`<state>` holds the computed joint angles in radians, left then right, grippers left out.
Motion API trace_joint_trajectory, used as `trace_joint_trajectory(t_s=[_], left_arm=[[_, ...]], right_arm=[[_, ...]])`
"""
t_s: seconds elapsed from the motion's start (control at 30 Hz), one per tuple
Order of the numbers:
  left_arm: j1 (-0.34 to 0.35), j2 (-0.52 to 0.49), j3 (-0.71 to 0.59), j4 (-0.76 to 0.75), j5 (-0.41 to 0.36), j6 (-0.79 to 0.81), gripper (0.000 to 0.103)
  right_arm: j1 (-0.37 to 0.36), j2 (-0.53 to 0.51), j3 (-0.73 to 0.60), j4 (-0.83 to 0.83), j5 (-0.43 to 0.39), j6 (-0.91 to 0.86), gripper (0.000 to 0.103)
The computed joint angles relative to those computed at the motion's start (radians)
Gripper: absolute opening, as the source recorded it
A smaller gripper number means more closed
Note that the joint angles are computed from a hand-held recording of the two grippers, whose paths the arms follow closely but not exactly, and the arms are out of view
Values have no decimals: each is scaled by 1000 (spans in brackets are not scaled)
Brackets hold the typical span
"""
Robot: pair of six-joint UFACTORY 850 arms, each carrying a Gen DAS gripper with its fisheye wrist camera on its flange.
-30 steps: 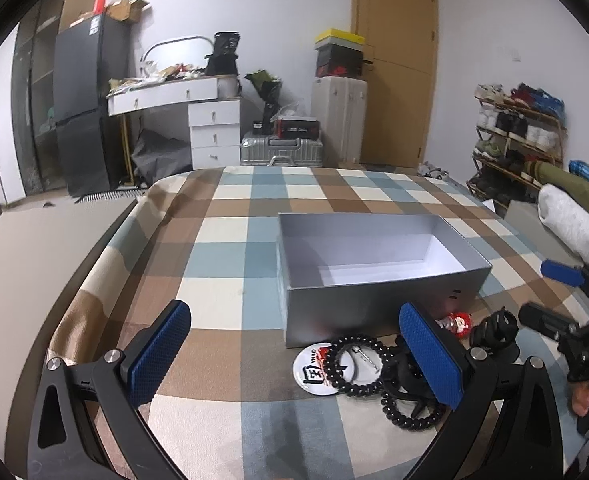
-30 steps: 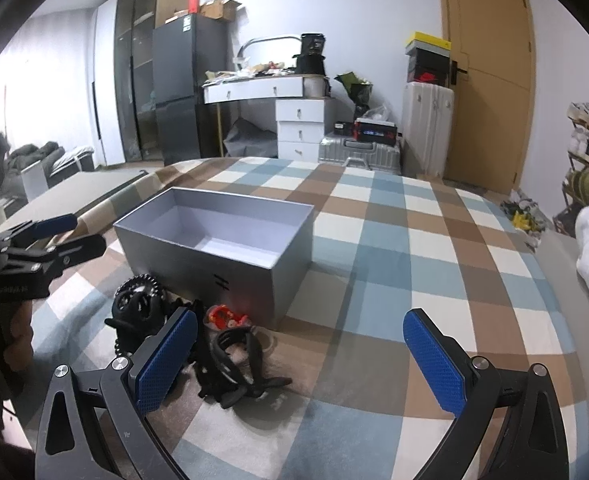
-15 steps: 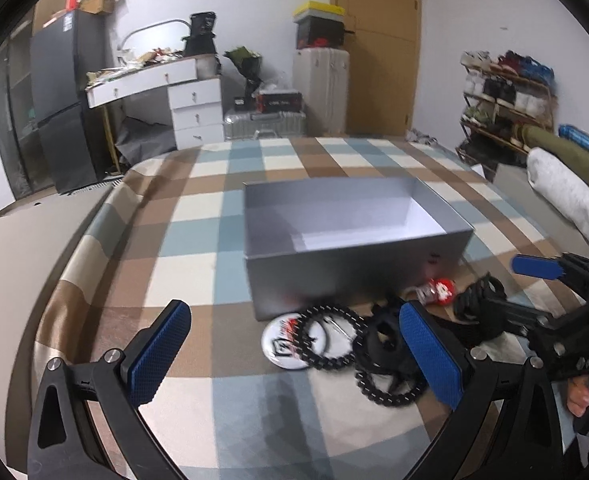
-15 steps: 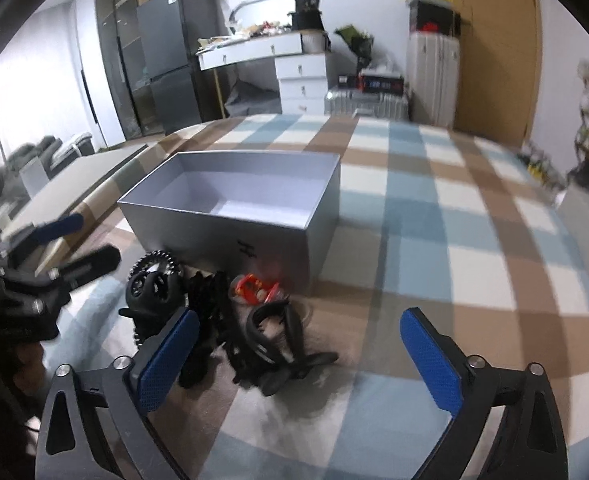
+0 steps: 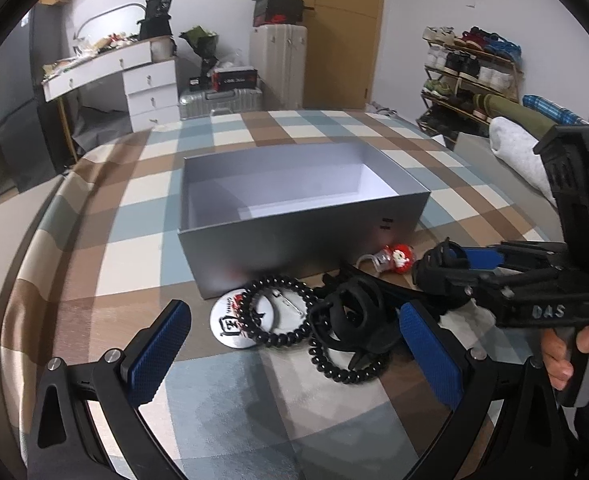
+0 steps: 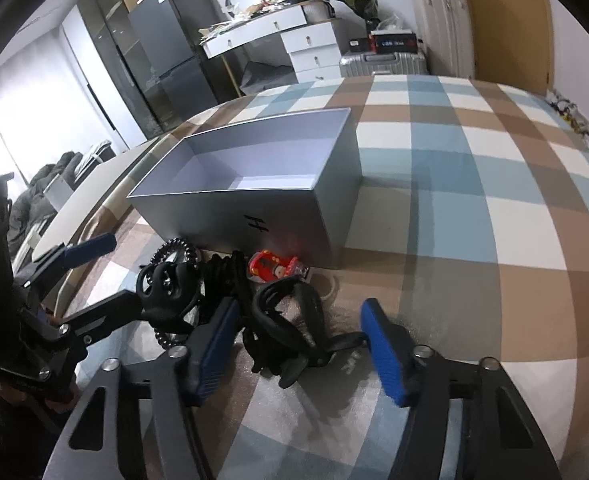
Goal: Organize jewelry
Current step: 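Close the left tool on a black claw clip while the right tool grasps another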
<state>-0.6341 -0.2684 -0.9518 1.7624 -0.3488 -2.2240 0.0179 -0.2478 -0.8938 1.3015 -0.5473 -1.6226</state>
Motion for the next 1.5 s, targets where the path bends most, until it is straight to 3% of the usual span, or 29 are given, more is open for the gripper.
trace_joint_trajectory(t_s=[0.03,0.3,0.67,0.77,0.9,0.97,1.13,1.5], left_arm=[[1,0,0,1,10,3,102],[4,11,4,51,53,-19,102],[5,-13,-19,14,107,9,101],[5,-19,-22,30,121,0,88],[8,-30,-30,-10,142,43,56],[6,-31,-30,-14,140,46,45],[2,-27,-24,17,128,18,44],[5,10,8,239,92,-205,44]], right_arm=[[-1,1,0,0,0,4,52],[-39,49,40,172,-82,-177,52],[-57,51,49,211,-144,-225,52],[-60,45,44,204,-149,-210,52],[-64,48,46,199,-157,-209,52],[-65,48,45,200,-157,-209,52],[-70,46,46,206,-159,-205,52],[-70,55,52,223,-175,-228,52]])
